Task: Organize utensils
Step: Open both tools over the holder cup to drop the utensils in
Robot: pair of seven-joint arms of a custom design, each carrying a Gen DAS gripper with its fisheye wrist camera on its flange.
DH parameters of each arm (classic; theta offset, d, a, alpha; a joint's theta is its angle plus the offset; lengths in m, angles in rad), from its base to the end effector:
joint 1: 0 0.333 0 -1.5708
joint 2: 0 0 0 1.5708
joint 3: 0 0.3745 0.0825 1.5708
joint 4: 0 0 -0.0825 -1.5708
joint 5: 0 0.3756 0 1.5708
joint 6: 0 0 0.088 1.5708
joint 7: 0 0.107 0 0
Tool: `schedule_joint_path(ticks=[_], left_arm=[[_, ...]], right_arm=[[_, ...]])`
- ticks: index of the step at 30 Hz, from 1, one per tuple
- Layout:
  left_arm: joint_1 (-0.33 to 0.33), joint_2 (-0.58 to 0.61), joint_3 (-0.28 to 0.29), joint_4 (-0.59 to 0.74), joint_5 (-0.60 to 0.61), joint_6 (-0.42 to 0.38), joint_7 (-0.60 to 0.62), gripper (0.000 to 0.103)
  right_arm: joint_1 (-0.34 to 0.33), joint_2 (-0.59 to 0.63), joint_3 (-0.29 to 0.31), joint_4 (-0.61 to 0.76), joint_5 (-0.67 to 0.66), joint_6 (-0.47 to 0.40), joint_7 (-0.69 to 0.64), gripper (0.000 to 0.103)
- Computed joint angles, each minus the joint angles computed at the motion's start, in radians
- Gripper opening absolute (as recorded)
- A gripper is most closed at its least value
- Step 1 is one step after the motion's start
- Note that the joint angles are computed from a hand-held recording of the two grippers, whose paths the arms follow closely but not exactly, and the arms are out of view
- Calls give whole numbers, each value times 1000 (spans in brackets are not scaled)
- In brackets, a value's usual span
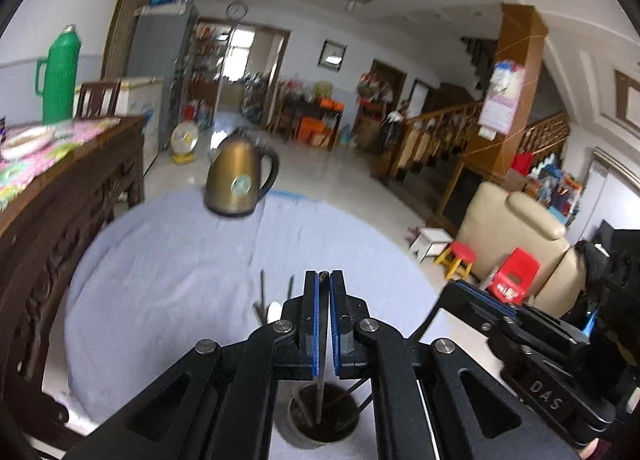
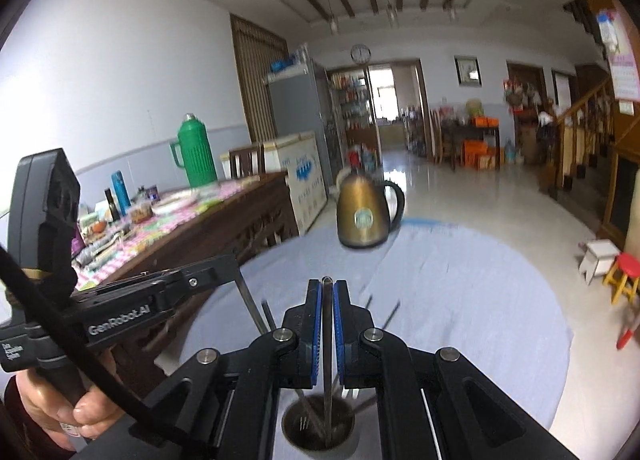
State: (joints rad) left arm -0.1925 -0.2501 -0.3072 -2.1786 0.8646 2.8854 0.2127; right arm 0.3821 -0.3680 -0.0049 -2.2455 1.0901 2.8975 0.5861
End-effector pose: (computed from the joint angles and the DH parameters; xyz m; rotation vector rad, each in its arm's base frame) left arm 0.4114 -0.2964 0.6434 -1.7302 1.5852 -1.1989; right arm 0.4406 0.1173 0.6657 -1.6928 1.0936 -0.4936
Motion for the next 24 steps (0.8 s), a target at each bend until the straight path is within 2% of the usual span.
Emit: schedule_joint_path(ticks=[3, 5, 7, 8, 9, 10, 11, 12, 14, 16, 20, 24], left_arm=[[-49, 3, 46, -24, -116, -9, 106, 5], [-39, -12, 43, -39, -126, 0, 103, 8], [-5, -41, 28, -56, -95, 21, 65, 21], [16, -57, 19, -66, -75, 25, 40, 38], [44, -79, 0, -71, -45, 13, 4, 47], [62, -90, -15, -71, -22, -6, -17, 49], [73, -102, -26, -71, -4, -35, -28, 49], [76, -115, -36, -69, 8, -75, -31, 53], [77, -142, -52, -69, 28, -176, -28, 64], [82, -155, -79, -60, 58, -300, -34, 65], [53, -167, -80, -68, 84, -426, -43, 65], [20, -162, -66, -73, 98, -479, -29, 66]], right_arm=[[-42, 11, 6, -10, -63, -65, 95, 7], [-54, 14, -7, -7, -68, -98, 125, 9], [-47, 0, -33, -7, -18, -103, 97, 14], [-37, -6, -50, -6, 28, -99, 69, 23], [-30, -13, -67, -2, 82, -94, 39, 32], [-27, -17, -78, -1, 131, -83, 7, 37], [-25, -22, -91, -1, 194, -64, -34, 47], [-32, -29, -93, -4, 227, -54, -56, 50], [-55, -30, -94, -4, 274, -34, -78, 50], [-84, -21, -98, -5, 299, -26, -66, 50], [-144, 2, -111, -8, 299, -53, -8, 50], [-193, 29, -110, -9, 240, -96, 56, 50]])
